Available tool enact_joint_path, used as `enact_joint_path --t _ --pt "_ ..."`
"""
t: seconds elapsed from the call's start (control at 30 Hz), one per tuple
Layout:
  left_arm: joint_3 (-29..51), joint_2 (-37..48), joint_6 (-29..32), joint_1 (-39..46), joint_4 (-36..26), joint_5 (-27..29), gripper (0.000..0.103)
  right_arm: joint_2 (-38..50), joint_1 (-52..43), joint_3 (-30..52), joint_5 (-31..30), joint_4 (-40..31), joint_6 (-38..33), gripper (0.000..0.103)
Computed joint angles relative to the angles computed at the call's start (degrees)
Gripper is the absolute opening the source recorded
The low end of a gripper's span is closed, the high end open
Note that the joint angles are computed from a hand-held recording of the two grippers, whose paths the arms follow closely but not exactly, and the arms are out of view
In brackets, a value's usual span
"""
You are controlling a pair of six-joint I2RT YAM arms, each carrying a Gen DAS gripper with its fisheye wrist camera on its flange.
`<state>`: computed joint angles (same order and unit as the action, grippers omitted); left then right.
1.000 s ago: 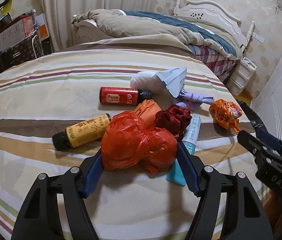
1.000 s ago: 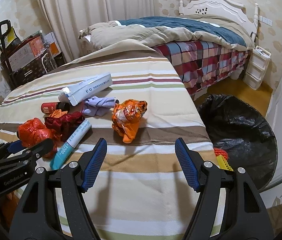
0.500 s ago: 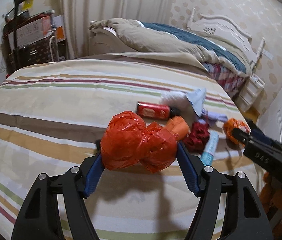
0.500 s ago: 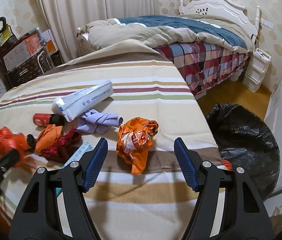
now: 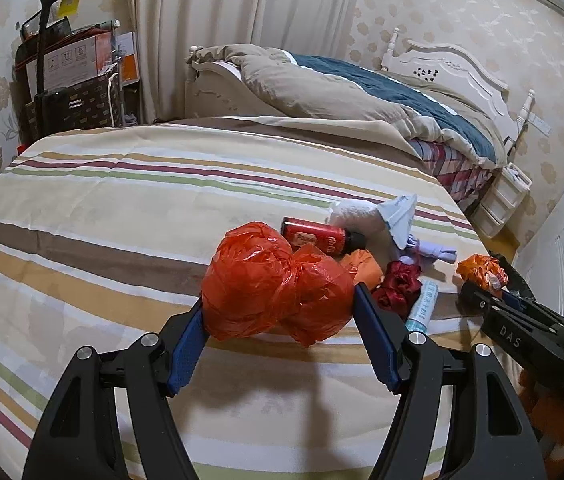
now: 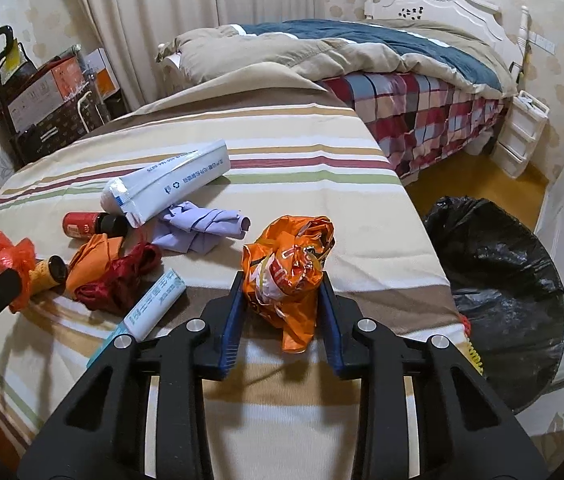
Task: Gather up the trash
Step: 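Grasp the orange snack wrapper with the right tool while the left tool lifts the red bag, then carry the red bag and orange wrapper over the bin and open both tools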
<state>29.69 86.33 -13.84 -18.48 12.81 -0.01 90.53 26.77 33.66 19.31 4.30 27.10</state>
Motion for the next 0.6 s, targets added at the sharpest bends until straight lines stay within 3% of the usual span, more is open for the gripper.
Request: enact_joint_path --t 0.33,0.6 --pt "-0.2 -0.8 -2.9 -6.1 0.8 -1.1 0.068 -13.3 -0.4 -8.3 1.5 -2.6 0.9 0.033" --pt "2.4 0.6 -4.6 -15.9 1.1 -4.1 0.068 -28.3 -9.3 -14.6 0.5 -8.6 -2.9 0.033"
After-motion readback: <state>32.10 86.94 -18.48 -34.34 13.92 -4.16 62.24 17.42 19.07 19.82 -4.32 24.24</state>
